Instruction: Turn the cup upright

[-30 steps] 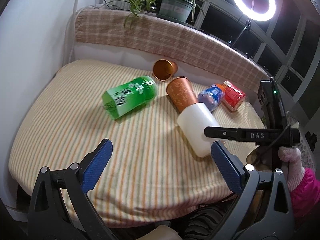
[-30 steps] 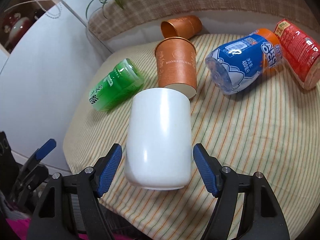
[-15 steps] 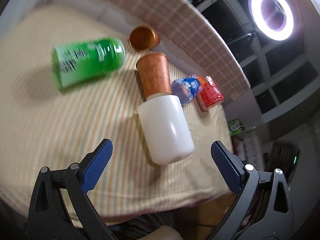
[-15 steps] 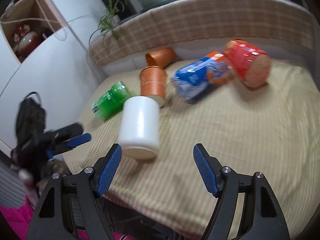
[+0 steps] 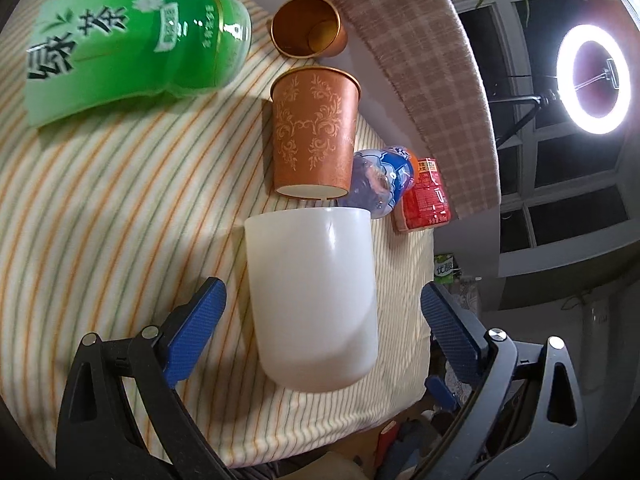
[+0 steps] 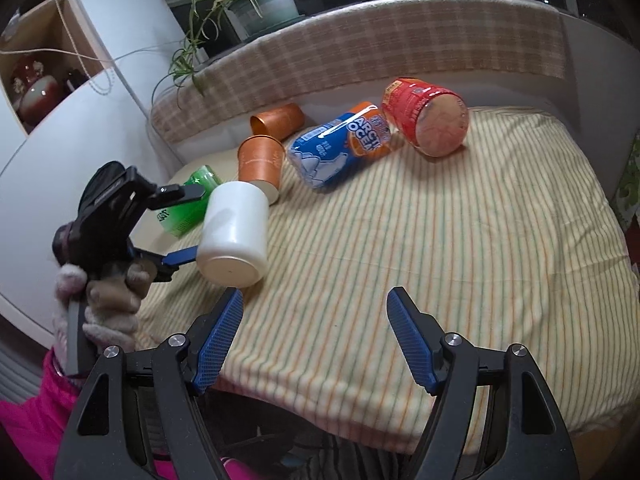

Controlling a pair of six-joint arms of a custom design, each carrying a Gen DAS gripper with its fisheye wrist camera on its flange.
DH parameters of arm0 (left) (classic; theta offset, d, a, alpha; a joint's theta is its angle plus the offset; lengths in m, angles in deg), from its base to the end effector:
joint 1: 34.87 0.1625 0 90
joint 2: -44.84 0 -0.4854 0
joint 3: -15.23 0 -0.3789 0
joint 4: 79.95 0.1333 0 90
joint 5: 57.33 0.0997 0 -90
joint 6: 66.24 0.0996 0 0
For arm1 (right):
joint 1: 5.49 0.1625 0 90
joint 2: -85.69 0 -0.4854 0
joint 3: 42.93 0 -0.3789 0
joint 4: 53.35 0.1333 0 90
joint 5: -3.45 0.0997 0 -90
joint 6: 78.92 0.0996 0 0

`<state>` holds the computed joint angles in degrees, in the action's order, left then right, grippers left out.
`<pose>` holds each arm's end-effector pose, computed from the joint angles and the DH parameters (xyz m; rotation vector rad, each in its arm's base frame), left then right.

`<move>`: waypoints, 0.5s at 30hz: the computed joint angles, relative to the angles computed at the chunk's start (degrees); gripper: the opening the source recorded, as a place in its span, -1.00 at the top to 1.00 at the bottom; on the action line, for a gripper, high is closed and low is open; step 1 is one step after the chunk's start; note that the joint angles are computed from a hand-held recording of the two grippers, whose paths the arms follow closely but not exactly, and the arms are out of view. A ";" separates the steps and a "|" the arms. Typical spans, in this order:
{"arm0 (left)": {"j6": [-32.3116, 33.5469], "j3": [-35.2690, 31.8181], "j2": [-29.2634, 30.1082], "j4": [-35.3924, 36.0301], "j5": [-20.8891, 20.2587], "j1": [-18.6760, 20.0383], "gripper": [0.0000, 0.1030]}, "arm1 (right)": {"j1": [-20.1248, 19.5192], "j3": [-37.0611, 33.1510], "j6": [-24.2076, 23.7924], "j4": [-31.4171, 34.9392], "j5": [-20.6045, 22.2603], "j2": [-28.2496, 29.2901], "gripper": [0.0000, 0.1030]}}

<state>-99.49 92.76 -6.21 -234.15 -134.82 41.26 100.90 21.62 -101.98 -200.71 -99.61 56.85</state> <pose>-0.0373 -0.7970 0.3551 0.5937 -2.8335 1.0326 0.3493 -0.7951 0.1221 0.9024 -2.7016 0.5246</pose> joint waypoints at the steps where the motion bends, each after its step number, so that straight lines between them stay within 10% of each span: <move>1: 0.09 -0.58 0.37 0.48 -0.17 0.03 -0.85 | -0.06 0.11 0.07 -0.16 -0.01 -0.05 -0.44; 15: 3.61 -3.10 2.37 3.18 3.37 -0.48 -0.49 | -0.92 1.01 1.60 -0.90 -0.73 -0.40 -0.46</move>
<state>-95.88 89.66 -3.84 -230.97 -131.45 40.77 99.98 22.63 -100.38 -201.61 -100.34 56.44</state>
